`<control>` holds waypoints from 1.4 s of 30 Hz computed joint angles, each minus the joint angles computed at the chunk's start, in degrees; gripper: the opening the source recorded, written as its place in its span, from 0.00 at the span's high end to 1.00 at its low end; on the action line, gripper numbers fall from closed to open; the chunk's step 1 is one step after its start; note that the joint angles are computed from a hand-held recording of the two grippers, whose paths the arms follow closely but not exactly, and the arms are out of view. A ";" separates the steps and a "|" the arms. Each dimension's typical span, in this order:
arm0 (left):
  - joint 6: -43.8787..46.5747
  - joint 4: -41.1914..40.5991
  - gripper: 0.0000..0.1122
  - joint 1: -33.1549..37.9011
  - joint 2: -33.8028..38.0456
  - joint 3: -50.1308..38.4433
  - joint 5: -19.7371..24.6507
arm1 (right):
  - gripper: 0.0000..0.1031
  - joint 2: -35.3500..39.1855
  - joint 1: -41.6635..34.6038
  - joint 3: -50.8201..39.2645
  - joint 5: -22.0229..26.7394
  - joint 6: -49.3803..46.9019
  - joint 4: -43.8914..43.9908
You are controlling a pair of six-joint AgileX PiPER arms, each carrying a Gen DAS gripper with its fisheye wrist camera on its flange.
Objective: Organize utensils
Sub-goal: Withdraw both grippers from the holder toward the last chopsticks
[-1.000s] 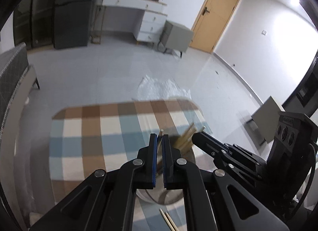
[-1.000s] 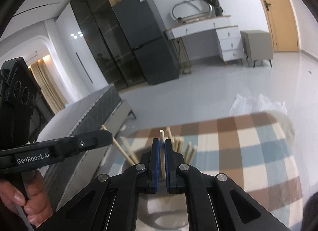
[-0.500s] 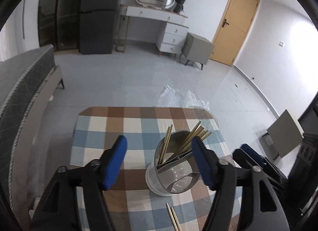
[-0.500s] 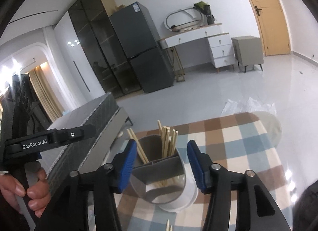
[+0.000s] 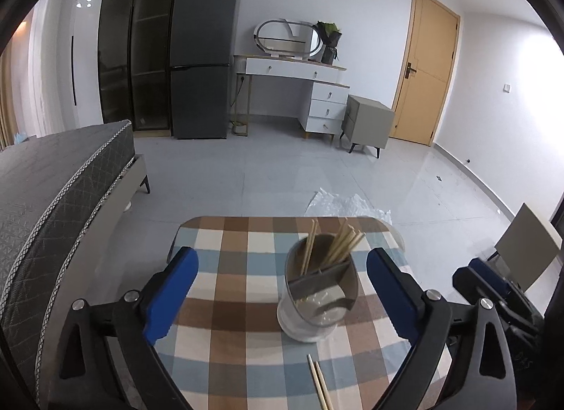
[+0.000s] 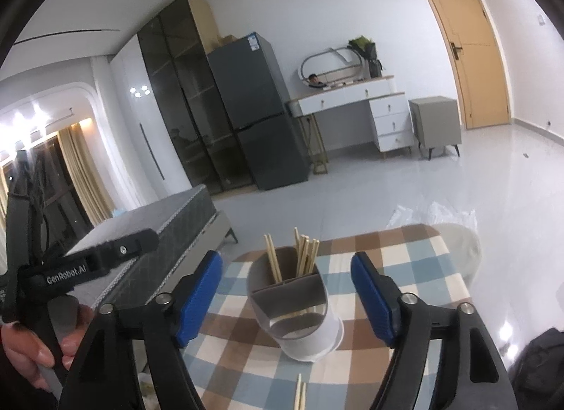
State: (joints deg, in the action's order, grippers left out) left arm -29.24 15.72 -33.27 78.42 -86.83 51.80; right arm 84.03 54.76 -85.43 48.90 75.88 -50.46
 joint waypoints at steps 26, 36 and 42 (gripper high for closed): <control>-25.87 19.93 0.16 -11.36 -12.33 26.61 -11.81 | 0.02 -7.91 9.21 19.09 1.33 14.29 -3.09; -20.22 13.57 0.16 -8.53 -7.46 31.85 -15.43 | 0.02 -2.47 5.64 17.76 2.39 3.27 7.11; -20.81 14.44 0.16 -5.71 -5.88 32.75 -14.52 | 0.06 4.23 1.77 14.66 1.48 -10.56 18.67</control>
State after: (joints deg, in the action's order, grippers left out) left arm -50.05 30.16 -38.98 72.54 -54.08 37.28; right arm 88.26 56.53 -70.77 50.38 65.33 -31.79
